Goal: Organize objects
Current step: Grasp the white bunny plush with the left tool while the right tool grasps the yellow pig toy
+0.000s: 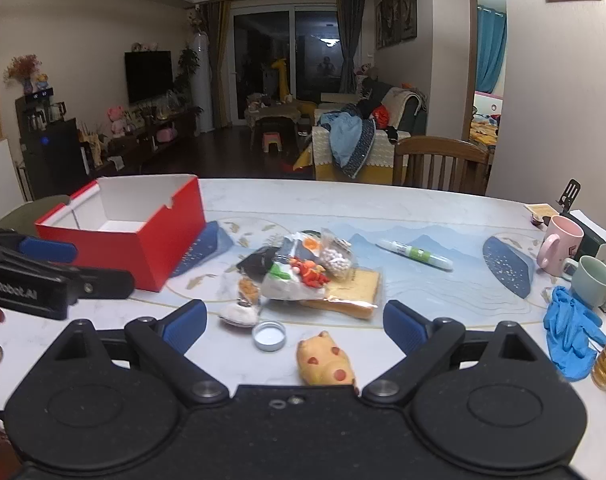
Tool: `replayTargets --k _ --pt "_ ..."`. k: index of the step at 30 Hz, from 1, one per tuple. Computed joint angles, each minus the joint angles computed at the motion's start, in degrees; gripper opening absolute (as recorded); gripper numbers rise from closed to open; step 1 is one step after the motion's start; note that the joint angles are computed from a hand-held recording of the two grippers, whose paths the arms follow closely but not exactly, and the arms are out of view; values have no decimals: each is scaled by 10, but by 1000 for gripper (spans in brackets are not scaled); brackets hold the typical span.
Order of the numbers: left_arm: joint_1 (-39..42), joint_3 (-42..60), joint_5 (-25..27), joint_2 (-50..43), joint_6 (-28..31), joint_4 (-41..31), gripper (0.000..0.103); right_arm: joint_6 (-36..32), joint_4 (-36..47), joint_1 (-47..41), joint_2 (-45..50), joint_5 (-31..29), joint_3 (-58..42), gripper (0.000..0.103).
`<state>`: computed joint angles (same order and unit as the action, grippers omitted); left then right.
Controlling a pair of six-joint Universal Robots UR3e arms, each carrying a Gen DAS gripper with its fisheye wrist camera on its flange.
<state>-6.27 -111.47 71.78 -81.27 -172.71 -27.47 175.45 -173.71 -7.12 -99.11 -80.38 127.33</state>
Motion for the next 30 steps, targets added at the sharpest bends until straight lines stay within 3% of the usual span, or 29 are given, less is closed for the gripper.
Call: replayTargets --k 17,23,30 --pt "-50 154 23 -216 0 0 103 -105 -8 -45 140 43 -43 92" --pt "-75 233 78 -313 2 0 103 -113 -2 -43 181 33 -63 89" --pt "-79 312 83 -389 9 -37 102 -123 12 -44 206 35 -72 85"
